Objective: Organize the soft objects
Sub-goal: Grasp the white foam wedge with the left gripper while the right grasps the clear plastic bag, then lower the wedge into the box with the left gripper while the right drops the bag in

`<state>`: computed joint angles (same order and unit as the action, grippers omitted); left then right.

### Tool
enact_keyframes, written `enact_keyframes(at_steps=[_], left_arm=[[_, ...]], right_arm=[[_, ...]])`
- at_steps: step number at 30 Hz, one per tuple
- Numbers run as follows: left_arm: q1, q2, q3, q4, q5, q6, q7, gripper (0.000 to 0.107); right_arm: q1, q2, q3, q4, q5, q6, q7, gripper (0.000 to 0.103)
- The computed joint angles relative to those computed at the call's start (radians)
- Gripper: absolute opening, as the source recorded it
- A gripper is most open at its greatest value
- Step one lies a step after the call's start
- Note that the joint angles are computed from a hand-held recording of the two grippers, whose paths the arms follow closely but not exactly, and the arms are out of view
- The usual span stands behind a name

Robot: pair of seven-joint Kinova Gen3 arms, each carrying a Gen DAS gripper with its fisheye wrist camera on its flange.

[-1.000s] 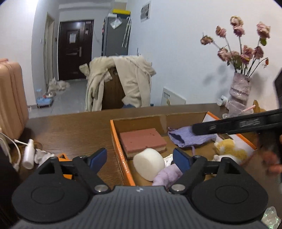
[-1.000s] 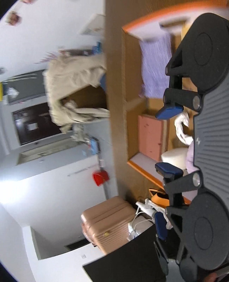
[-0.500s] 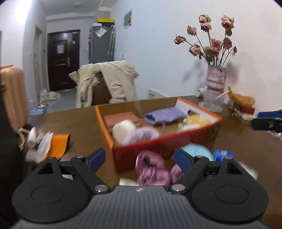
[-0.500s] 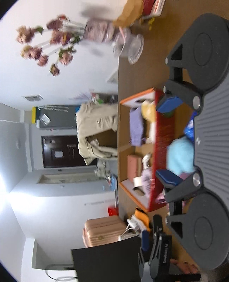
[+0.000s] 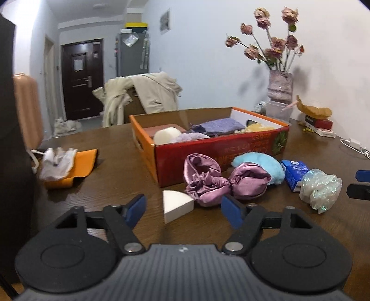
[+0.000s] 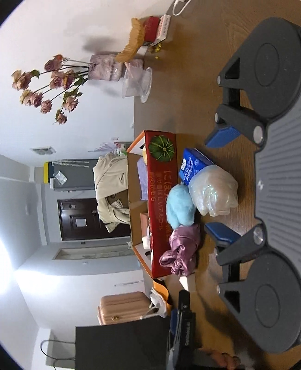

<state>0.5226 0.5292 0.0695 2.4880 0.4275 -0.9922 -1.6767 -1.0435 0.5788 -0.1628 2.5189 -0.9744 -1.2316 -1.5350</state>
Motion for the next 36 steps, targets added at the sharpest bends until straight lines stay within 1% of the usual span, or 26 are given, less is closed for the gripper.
enact_keyframes(at_steps=[2, 5, 6, 7, 10, 11, 12, 14, 15, 16, 18, 20, 21, 22, 23, 24, 25, 27, 28, 29, 30, 31, 33, 34, 35, 36], left_arm=[[-0.016, -0.006, -0.012, -0.037, -0.011, 0.080, -0.032, 0.055], [-0.046, -0.004, -0.020, -0.075, -0.042, 0.149, -0.051, 0.054], [-0.052, -0.002, -0.023, -0.084, -0.050, 0.162, -0.058, 0.054], [-0.059, 0.001, -0.024, -0.092, -0.060, 0.171, -0.058, 0.054], [-0.096, 0.009, -0.021, -0.112, -0.108, 0.206, -0.035, 0.054], [-0.106, 0.013, -0.025, -0.121, -0.125, 0.223, -0.021, 0.051], [-0.134, 0.014, -0.016, -0.126, -0.158, 0.236, 0.001, 0.049], [-0.226, 0.012, 0.040, -0.130, -0.240, 0.263, 0.056, 0.032], [-0.254, 0.013, 0.055, -0.128, -0.280, 0.265, 0.088, 0.029], [-0.263, 0.014, 0.057, -0.125, -0.305, 0.260, 0.105, 0.028], [-0.235, 0.013, 0.026, -0.126, -0.310, 0.260, 0.120, 0.023], [-0.226, 0.009, 0.021, -0.110, -0.308, 0.233, 0.127, 0.021], [-0.226, -0.001, 0.021, -0.093, -0.311, 0.217, 0.136, 0.021], [-0.226, -0.013, 0.019, -0.068, -0.319, 0.188, 0.151, 0.021], [-0.239, -0.029, 0.031, -0.046, -0.324, 0.176, 0.164, 0.021], [-0.234, -0.050, 0.030, -0.032, -0.313, 0.175, 0.172, 0.021], [-0.214, -0.068, 0.021, -0.020, -0.285, 0.161, 0.167, 0.021], [-0.178, -0.103, 0.010, 0.000, -0.246, 0.119, 0.170, 0.021], [-0.180, -0.116, 0.017, 0.010, -0.251, 0.090, 0.180, 0.021], [-0.201, -0.131, 0.035, 0.012, -0.273, 0.076, 0.201, 0.021], [-0.217, -0.144, 0.040, 0.004, -0.306, 0.078, 0.231, 0.021], [-0.224, -0.157, 0.038, -0.018, -0.332, 0.096, 0.249, 0.021], [-0.231, -0.173, 0.029, -0.084, -0.380, 0.172, 0.274, 0.021], [-0.245, -0.171, 0.042, -0.129, -0.380, 0.212, 0.265, 0.021], [-0.276, -0.164, 0.073, -0.176, -0.387, 0.251, 0.241, 0.021], [-0.296, -0.153, 0.095, -0.222, -0.379, 0.289, 0.210, 0.021]], right_arm=[[0.040, 0.001, -0.026, -0.022, -0.002, 0.022, 0.032, 0.070], [0.173, 0.018, -0.151, -0.041, 0.022, -0.004, 0.084, 0.070], [0.213, 0.019, -0.185, -0.049, 0.031, -0.003, 0.107, 0.070], [0.242, 0.018, -0.200, -0.057, 0.050, 0.007, 0.122, 0.069], [0.270, 0.013, -0.179, -0.089, 0.092, 0.064, 0.153, 0.063], [0.287, 0.013, -0.184, -0.104, 0.098, 0.081, 0.172, 0.062], [0.299, 0.009, -0.180, -0.120, 0.106, 0.108, 0.190, 0.060], [0.323, -0.003, -0.172, -0.147, 0.122, 0.169, 0.225, 0.053], [0.327, -0.004, -0.161, -0.152, 0.141, 0.182, 0.222, 0.053], [0.320, -0.007, -0.137, -0.155, 0.161, 0.200, 0.212, 0.051], [0.336, -0.008, -0.130, -0.158, 0.200, 0.226, 0.208, 0.044], [0.336, -0.016, -0.101, -0.166, 0.230, 0.277, 0.206, 0.034], [0.318, -0.023, -0.069, -0.173, 0.241, 0.308, 0.194, 0.033], [0.288, -0.031, -0.027, -0.170, 0.266, 0.322, 0.169, 0.030], [0.275, -0.043, -0.001, -0.158, 0.306, 0.320, 0.139, 0.027], [0.275, -0.052, 0.007, -0.138, 0.347, 0.301, 0.110, 0.027], [0.289, -0.058, -0.004, -0.115, 0.388, 0.267, 0.075, 0.027], [0.358, -0.067, -0.053, -0.086, 0.469, 0.227, 0.040, 0.027], [0.394, -0.078, -0.068, -0.081, 0.510, 0.231, 0.028, 0.027], [0.428, -0.095, -0.076, -0.083, 0.550, 0.248, 0.019, 0.027], [0.467, -0.109, -0.088, -0.091, 0.591, 0.263, 0.011, 0.027], [0.514, -0.127, -0.102, -0.109, 0.632, 0.293, 0.010, 0.027], [0.606, -0.147, -0.139, -0.171, 0.713, 0.374, -0.010, 0.027], [0.652, -0.143, -0.156, -0.217, 0.752, 0.415, -0.005, 0.027], [0.684, -0.135, -0.162, -0.264, 0.793, 0.456, -0.003, 0.027], [0.697, -0.121, -0.152, -0.310, 0.834, 0.484, -0.008, 0.027]])
